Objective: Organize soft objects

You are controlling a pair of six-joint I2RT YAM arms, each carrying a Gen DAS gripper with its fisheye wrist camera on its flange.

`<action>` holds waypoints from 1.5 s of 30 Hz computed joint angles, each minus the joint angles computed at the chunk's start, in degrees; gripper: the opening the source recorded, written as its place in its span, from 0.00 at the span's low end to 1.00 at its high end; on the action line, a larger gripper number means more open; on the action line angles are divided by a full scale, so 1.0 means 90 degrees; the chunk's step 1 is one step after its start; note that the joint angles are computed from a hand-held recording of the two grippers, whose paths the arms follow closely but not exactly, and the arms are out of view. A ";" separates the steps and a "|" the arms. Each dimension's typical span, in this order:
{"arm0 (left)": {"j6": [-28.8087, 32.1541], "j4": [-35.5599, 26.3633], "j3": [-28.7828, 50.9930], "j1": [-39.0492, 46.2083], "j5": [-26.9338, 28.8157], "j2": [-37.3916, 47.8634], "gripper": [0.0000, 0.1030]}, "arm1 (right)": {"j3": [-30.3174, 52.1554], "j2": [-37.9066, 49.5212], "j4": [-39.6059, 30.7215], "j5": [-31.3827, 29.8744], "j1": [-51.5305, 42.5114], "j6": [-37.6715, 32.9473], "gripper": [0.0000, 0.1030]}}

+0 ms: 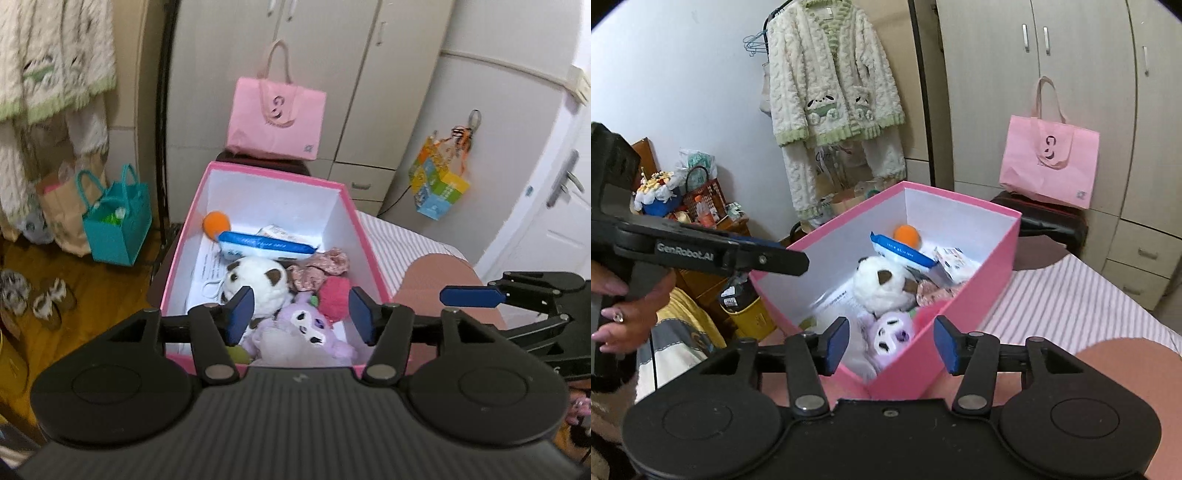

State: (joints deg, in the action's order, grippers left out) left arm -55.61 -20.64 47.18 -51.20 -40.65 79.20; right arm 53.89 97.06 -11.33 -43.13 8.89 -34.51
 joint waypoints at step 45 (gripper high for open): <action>-0.2532 -0.3977 0.3101 -0.1885 -0.1813 0.2569 1.00 | -0.2318 -0.1949 0.1625 0.0809 -0.1763 0.0567 1.00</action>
